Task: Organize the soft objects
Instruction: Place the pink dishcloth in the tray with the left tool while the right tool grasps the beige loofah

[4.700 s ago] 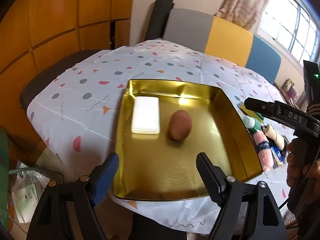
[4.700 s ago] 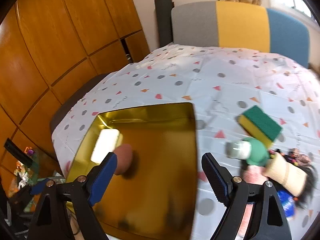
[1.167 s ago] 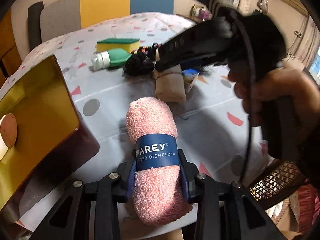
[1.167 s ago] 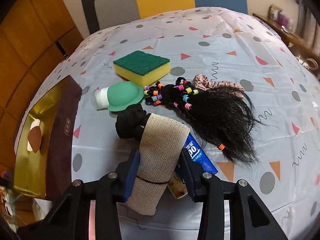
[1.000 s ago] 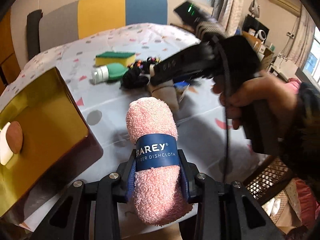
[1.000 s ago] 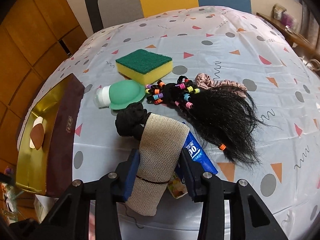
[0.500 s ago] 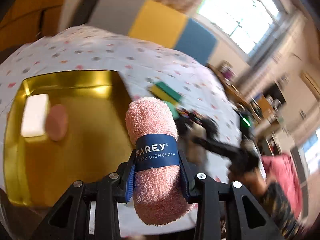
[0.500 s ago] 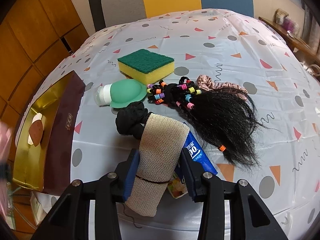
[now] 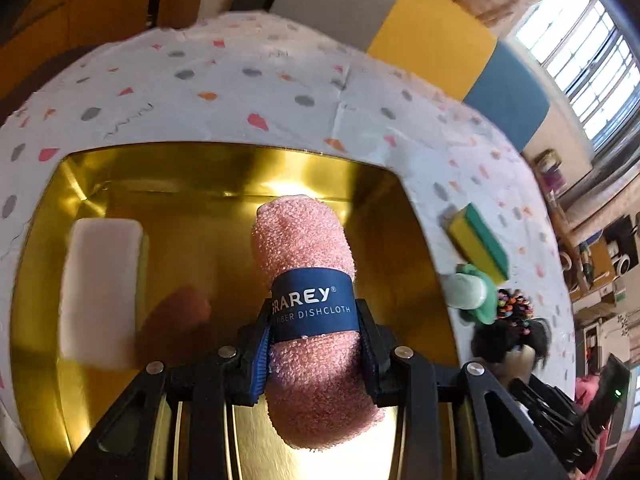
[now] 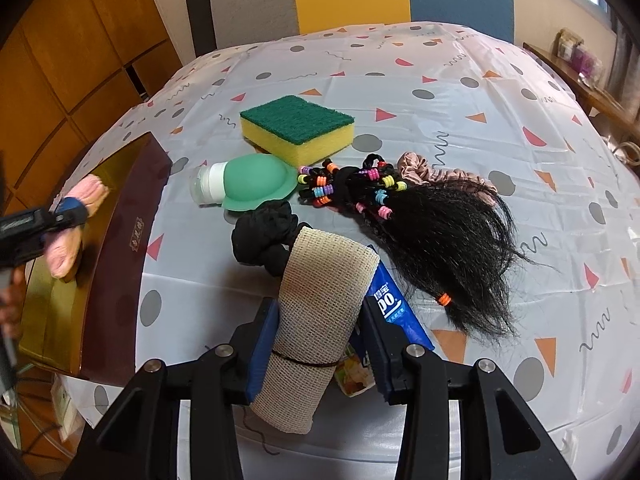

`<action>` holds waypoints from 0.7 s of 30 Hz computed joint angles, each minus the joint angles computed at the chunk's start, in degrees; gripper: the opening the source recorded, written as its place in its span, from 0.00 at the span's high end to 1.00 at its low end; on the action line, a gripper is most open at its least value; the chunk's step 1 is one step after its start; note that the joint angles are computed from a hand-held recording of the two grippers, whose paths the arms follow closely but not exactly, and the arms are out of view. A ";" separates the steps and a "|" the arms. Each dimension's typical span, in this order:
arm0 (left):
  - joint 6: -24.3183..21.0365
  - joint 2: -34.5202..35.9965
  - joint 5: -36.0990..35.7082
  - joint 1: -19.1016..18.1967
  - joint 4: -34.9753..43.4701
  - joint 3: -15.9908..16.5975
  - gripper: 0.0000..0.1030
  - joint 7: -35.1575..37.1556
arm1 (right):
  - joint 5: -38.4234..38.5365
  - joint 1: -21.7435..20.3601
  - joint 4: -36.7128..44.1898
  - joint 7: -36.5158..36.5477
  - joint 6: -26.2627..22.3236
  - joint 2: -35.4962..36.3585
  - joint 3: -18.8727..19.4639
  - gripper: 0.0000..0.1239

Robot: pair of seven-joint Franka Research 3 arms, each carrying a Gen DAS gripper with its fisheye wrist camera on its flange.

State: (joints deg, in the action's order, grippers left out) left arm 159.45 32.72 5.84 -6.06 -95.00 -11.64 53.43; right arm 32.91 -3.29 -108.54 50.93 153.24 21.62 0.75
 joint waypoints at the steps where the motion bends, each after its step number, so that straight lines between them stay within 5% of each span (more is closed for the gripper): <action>1: -0.79 0.58 0.32 -0.12 0.69 0.45 0.63 -0.13 | -0.16 0.07 -0.02 0.00 0.08 0.02 -0.04 0.65; 4: -3.02 1.85 4.06 -2.90 2.94 4.14 0.57 -3.87 | -0.19 0.08 -0.15 -0.03 0.32 -0.02 0.00 0.65; 7: 1.94 -0.55 4.60 -1.54 -1.01 3.26 0.29 -4.36 | -0.23 0.10 -0.21 -0.03 0.41 -0.04 0.01 0.65; 8: 2.90 -1.52 4.88 -1.39 -2.25 3.24 0.26 -4.53 | -0.45 0.20 -0.29 -0.03 0.60 -0.04 -0.05 0.65; 11: 4.86 -6.32 7.39 -2.65 -7.51 4.77 0.27 -6.41 | -1.28 0.58 -0.78 -0.08 1.46 -0.23 -0.19 0.65; 13: 3.93 -10.57 14.68 -7.51 -11.30 9.81 0.28 -12.49 | -1.71 0.74 -0.94 -0.01 1.87 -0.26 -0.24 0.65; 16: 7.04 -17.52 24.68 -10.54 -19.23 12.72 0.27 -21.09 | -2.42 1.04 -1.35 0.10 2.75 -0.38 -0.34 0.65; 21: 6.45 -24.11 40.67 -13.58 -25.70 14.44 0.27 -35.45 | -3.51 1.50 -2.24 0.43 4.66 -0.62 -0.37 0.66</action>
State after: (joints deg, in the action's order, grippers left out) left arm 165.90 8.61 46.52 -19.65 -120.70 2.80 17.99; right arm 29.40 -1.79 -110.78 51.36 157.90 21.01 0.38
